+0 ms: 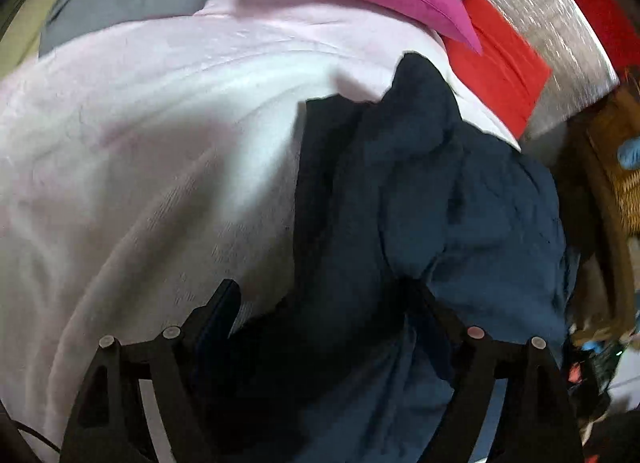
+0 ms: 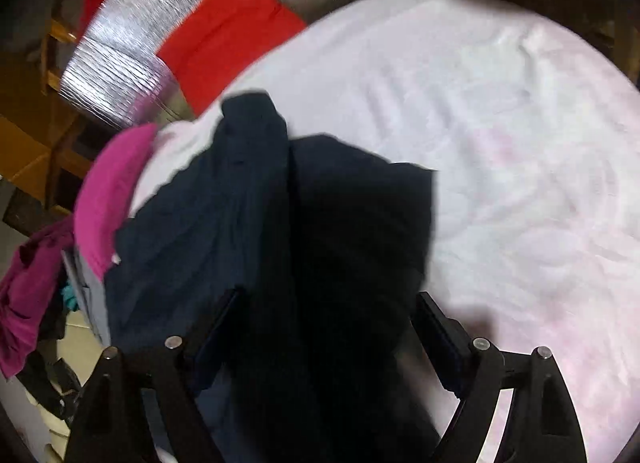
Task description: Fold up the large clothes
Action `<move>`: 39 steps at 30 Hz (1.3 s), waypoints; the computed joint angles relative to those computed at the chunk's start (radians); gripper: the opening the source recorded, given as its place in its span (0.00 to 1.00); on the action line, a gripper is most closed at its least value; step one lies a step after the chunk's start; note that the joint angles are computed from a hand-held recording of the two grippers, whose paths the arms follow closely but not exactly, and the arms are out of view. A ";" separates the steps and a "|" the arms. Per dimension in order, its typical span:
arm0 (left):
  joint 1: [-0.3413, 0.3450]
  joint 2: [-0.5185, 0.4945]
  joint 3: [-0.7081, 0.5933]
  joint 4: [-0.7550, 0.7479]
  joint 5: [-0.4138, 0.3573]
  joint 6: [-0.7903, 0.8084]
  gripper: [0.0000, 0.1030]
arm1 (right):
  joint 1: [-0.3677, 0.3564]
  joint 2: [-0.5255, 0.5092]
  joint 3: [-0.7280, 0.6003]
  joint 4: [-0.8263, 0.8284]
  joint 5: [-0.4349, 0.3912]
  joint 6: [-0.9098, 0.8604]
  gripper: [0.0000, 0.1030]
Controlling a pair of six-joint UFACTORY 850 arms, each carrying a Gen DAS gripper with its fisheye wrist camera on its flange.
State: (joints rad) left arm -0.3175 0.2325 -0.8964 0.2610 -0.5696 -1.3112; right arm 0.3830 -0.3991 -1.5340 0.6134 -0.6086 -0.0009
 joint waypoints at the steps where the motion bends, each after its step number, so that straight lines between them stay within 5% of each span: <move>1: -0.001 -0.006 -0.006 0.039 -0.003 -0.025 0.80 | 0.005 -0.014 -0.015 -0.003 0.002 0.013 0.70; 4: -0.027 -0.056 -0.055 0.169 -0.073 -0.095 0.76 | 0.039 -0.024 -0.042 -0.084 0.084 0.072 0.47; 6: -0.047 -0.076 -0.075 0.226 -0.116 -0.125 0.76 | 0.059 -0.016 -0.025 -0.157 0.184 0.108 0.47; 13: -0.104 -0.110 -0.124 0.342 -0.239 -0.169 0.76 | 0.051 -0.038 -0.067 -0.210 0.126 0.172 0.54; 14: -0.104 -0.111 -0.125 0.351 -0.246 -0.170 0.76 | 0.049 -0.011 -0.053 -0.283 0.143 0.243 0.55; 16: -0.128 -0.118 -0.135 0.393 -0.287 -0.182 0.76 | 0.056 0.035 -0.021 -0.446 0.218 0.393 0.71; 19: -0.159 -0.131 -0.150 0.443 -0.339 -0.201 0.76 | 0.069 0.035 -0.053 -0.561 0.265 0.478 0.73; 20: -0.164 -0.135 -0.153 0.456 -0.348 -0.207 0.76 | 0.087 0.004 -0.107 -0.584 0.235 0.482 0.70; 22: -0.168 -0.144 -0.163 0.472 -0.358 -0.212 0.76 | 0.114 -0.067 -0.214 -0.587 0.192 0.416 0.36; 24: -0.169 -0.144 -0.167 0.482 -0.376 -0.209 0.76 | 0.144 -0.168 -0.354 -0.607 0.114 0.376 0.29; 30: -0.152 -0.164 -0.178 0.493 -0.379 -0.188 0.76 | 0.157 -0.425 -0.686 -0.661 -0.123 0.463 0.27; 36: -0.081 -0.116 -0.208 0.425 -0.251 -0.076 0.76 | 0.151 -0.429 -0.706 -0.597 -0.119 0.415 0.31; 38: -0.035 -0.150 -0.272 0.367 -0.225 0.047 0.77 | 0.134 -0.386 -0.646 -0.494 -0.047 0.361 0.42; 39: -0.011 -0.184 -0.318 0.332 -0.235 0.113 0.77 | 0.127 -0.346 -0.588 -0.432 -0.008 0.316 0.61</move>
